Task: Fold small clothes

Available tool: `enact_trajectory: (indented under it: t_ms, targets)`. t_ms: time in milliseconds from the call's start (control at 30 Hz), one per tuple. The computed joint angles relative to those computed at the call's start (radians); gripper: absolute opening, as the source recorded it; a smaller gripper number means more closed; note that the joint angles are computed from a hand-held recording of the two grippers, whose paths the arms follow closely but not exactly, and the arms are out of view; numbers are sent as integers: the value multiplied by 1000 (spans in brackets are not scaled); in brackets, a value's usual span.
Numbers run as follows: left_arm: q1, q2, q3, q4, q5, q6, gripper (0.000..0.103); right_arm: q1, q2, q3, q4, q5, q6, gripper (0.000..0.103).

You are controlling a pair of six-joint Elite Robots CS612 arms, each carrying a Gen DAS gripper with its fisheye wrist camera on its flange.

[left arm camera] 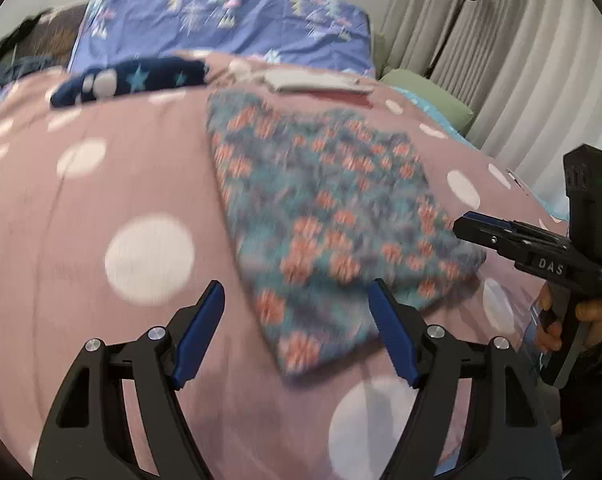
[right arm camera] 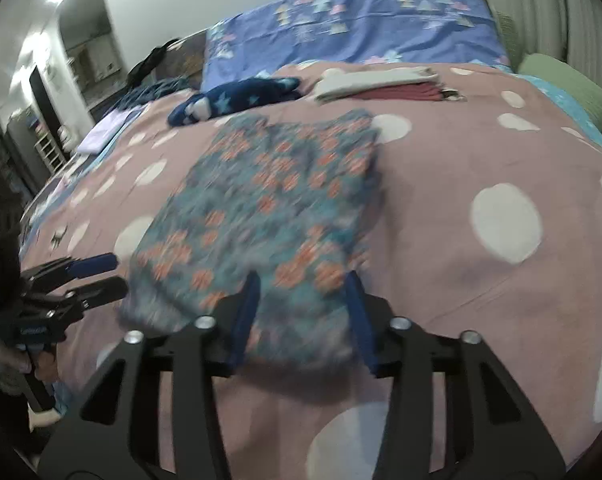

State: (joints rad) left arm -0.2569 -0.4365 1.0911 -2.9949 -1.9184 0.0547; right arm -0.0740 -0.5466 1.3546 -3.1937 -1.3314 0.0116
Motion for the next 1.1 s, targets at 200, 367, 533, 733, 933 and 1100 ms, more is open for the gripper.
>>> enact_trajectory:
  t_ms: [200, 367, 533, 733, 933, 1100]
  targets:
    - [-14, 35, -80, 98, 34, 27, 75, -18, 19, -51, 63, 38, 36, 57]
    - [-8, 78, -152, 188, -1, 31, 83, -42, 60, -114, 180, 163, 84, 58]
    - [-6, 107, -219, 242, -27, 59, 87, -54, 93, -173, 214, 235, 84, 62]
    - [-5, 151, -316, 307, -65, 64, 88, -66, 125, -248, 281, 313, 73, 63]
    - [-7, 215, -465, 417, -87, 100, 85, -74, 176, -361, 374, 377, 17, 63]
    - [-3, 301, -648, 522, -113, 103, 69, -77, 225, -475, 461, 414, 11, 60]
